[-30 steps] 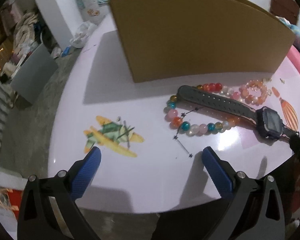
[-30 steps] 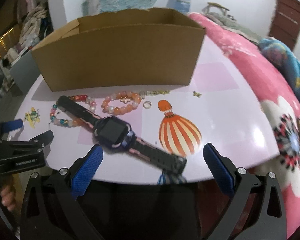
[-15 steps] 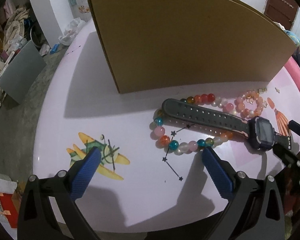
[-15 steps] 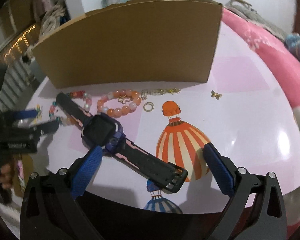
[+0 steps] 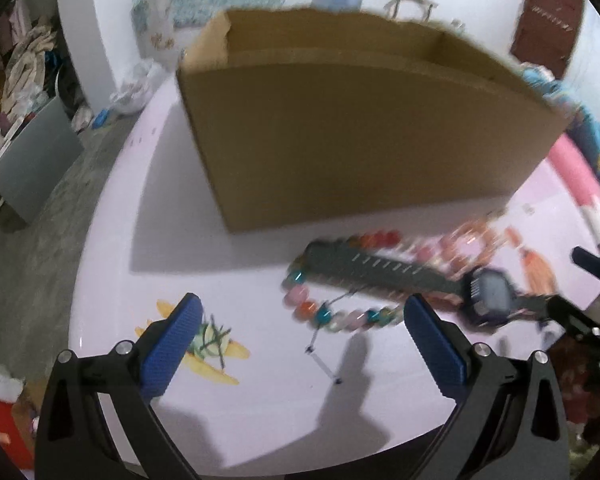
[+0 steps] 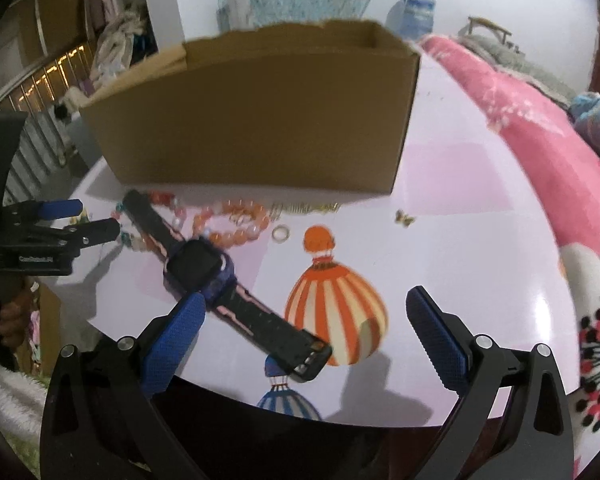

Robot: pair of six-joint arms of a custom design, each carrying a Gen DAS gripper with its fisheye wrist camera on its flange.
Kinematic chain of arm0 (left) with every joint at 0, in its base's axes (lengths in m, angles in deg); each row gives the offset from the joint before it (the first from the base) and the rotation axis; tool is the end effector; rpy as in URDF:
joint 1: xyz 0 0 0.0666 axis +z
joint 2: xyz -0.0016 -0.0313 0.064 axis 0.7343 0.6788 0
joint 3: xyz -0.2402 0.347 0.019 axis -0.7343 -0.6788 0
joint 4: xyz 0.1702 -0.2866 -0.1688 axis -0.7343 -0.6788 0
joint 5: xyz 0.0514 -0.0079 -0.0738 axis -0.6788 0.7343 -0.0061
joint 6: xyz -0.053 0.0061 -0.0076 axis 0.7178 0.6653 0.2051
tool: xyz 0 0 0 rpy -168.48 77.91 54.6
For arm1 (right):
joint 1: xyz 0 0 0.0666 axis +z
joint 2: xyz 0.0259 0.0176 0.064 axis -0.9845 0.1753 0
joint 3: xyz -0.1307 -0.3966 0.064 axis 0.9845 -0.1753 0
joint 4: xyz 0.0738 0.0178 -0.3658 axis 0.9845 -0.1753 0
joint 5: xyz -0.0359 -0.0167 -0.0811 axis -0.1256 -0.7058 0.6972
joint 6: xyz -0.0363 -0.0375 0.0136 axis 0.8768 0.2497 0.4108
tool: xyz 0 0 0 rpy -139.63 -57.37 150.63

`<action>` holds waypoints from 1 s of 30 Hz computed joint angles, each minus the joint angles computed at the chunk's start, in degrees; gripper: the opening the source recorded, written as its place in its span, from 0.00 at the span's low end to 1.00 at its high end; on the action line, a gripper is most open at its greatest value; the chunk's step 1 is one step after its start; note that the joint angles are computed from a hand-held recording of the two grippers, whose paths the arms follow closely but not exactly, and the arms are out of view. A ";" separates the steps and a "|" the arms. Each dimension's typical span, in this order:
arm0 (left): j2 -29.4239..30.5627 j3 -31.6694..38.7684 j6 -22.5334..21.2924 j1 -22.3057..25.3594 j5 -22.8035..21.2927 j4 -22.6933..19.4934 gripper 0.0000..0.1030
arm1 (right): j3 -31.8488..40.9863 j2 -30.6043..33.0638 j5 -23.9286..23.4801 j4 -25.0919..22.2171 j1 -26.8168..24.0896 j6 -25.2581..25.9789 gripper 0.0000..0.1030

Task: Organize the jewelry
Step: 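Close the right tool on the smartwatch face while the left tool approaches its strap, then grasp the watch strap with the left tool while the right tool lifts the watch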

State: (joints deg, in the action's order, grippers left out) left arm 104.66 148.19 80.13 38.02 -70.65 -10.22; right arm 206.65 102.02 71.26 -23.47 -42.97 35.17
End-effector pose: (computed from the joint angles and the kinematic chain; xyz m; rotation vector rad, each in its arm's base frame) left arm 0.5510 -0.0946 0.5411 0.4116 2.5182 -0.1821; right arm 0.4711 0.3412 0.5568 -0.0857 2.4489 0.1406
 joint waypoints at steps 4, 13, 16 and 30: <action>-0.82 -0.25 -1.13 -0.47 3.10 1.98 0.89 | 1.34 0.94 -3.99 1.71 -0.07 3.50 0.91; 0.59 2.52 -1.00 -0.51 10.22 -2.37 0.57 | 14.73 9.89 -5.95 -7.85 2.40 13.04 0.72; 0.58 2.37 -0.82 -0.38 11.94 -3.24 0.51 | 15.39 10.63 -6.58 -9.62 2.66 14.80 0.64; 6.22 9.11 2.19 -0.27 28.32 -13.49 0.47 | 2.84 3.75 -32.14 2.66 -5.31 -2.03 0.39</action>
